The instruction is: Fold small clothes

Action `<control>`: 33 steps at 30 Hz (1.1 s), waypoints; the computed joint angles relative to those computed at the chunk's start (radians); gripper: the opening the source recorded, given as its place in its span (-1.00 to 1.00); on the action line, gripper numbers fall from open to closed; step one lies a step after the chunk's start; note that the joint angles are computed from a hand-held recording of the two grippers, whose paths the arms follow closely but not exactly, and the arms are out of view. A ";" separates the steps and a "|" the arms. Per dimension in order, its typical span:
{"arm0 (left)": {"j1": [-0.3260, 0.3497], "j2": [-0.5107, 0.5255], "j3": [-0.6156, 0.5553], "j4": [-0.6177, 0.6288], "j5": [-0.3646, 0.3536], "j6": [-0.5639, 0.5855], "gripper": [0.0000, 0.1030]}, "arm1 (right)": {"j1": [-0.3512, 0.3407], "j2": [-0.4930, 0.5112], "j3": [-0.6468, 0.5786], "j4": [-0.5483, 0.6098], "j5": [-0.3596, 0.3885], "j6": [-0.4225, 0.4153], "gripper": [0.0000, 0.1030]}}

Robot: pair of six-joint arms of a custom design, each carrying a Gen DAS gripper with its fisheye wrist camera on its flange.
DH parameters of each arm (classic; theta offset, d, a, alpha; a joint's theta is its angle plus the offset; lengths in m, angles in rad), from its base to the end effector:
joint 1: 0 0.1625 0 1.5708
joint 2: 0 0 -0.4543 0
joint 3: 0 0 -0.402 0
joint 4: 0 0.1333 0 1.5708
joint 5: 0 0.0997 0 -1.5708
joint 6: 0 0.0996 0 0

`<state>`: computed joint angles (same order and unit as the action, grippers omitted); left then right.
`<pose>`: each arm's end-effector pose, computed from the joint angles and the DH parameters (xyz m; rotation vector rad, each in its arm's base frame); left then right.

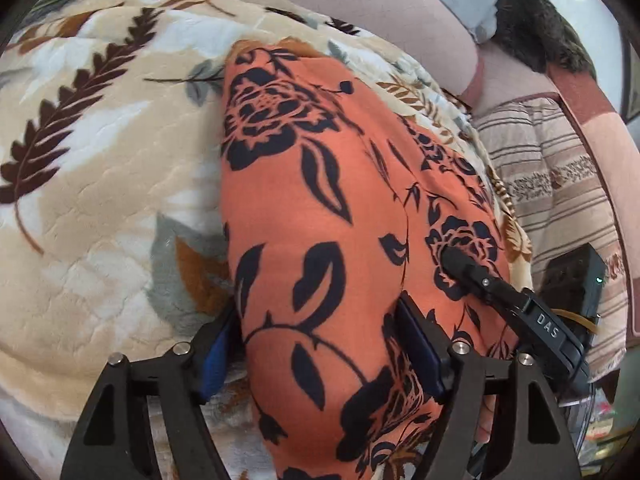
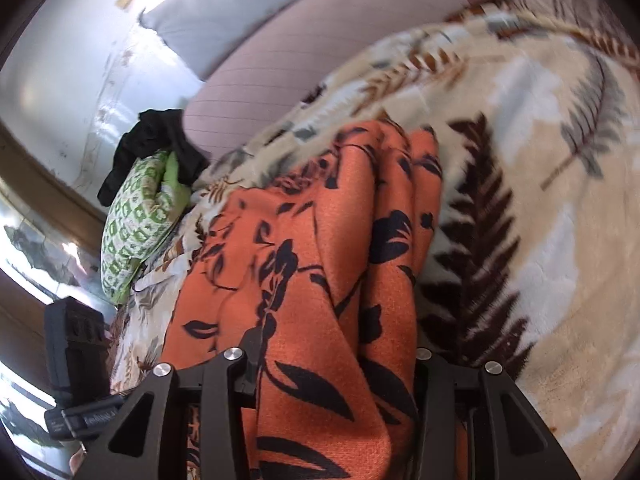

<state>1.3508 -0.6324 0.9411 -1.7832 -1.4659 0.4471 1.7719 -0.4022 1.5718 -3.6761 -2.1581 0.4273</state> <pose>-0.0429 -0.8503 0.2007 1.0039 2.8737 0.1638 0.2165 -0.6712 0.0013 -0.6637 -2.4483 1.4393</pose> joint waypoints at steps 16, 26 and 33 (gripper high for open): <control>-0.022 -0.100 0.160 -0.201 -0.022 0.098 -0.22 | 0.049 0.034 -0.064 -0.068 -0.037 -0.134 -0.14; -0.036 -0.215 0.223 -0.338 0.009 0.177 -0.22 | 0.106 0.083 -0.164 -0.117 0.024 -0.180 -0.14; -0.024 -0.290 0.269 -0.438 0.055 0.251 -0.22 | 0.145 0.140 -0.262 -0.084 0.050 -0.149 -0.14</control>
